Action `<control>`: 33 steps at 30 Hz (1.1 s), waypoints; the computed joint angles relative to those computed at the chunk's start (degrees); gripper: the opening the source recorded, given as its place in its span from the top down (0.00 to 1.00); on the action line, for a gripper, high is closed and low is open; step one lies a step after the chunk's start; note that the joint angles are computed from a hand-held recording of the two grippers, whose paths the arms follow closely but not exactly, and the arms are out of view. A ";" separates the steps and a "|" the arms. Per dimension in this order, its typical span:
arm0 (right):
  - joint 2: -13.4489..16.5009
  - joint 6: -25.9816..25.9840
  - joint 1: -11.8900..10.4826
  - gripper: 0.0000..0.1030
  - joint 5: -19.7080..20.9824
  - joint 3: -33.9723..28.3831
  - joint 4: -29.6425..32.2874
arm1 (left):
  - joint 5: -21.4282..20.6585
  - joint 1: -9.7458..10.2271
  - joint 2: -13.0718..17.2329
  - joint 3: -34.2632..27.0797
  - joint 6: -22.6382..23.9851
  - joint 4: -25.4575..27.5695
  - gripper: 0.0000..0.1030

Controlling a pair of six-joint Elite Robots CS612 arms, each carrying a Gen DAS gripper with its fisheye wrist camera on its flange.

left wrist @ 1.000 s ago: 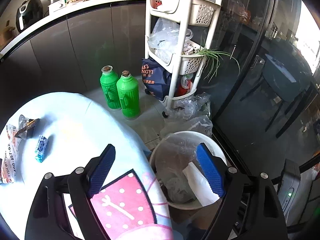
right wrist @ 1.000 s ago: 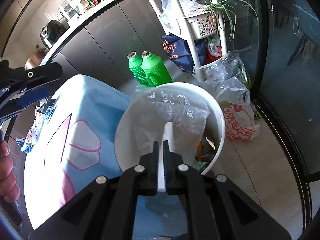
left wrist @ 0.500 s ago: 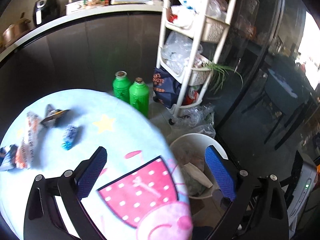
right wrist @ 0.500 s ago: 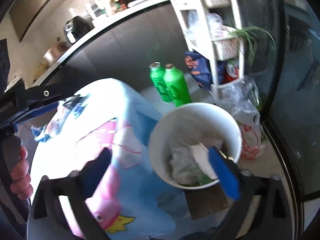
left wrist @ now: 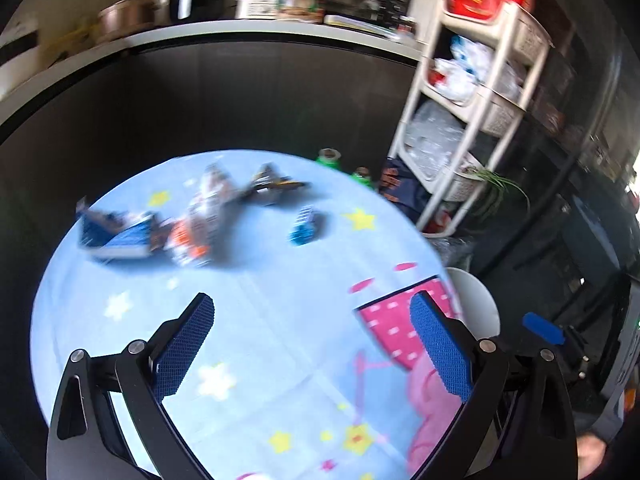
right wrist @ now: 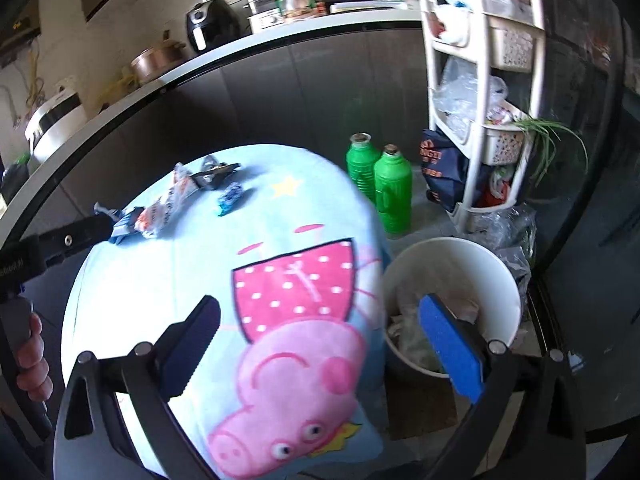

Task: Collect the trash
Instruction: 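Move both tools back over the table toward the remaining packets, then grasp the printed white bag with the left tool while the right tool grasps the blue-white packet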

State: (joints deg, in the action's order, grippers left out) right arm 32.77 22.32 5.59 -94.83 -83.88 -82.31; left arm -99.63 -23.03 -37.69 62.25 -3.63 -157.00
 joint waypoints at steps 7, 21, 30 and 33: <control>-2.54 -2.80 1.75 0.03 1.68 4.63 -1.24 | 0.42 3.32 -1.05 2.73 -2.63 -0.53 0.08; -11.43 -7.21 2.98 0.20 6.09 26.23 -11.97 | -3.48 7.34 1.53 -1.06 -1.09 0.81 0.09; -18.26 -1.88 2.15 0.48 4.42 43.66 -17.29 | -9.90 7.45 5.84 -9.69 1.09 7.25 0.18; -19.64 -0.74 1.95 0.53 4.66 47.32 -18.85 | -10.97 7.15 7.90 -14.03 2.84 9.46 0.21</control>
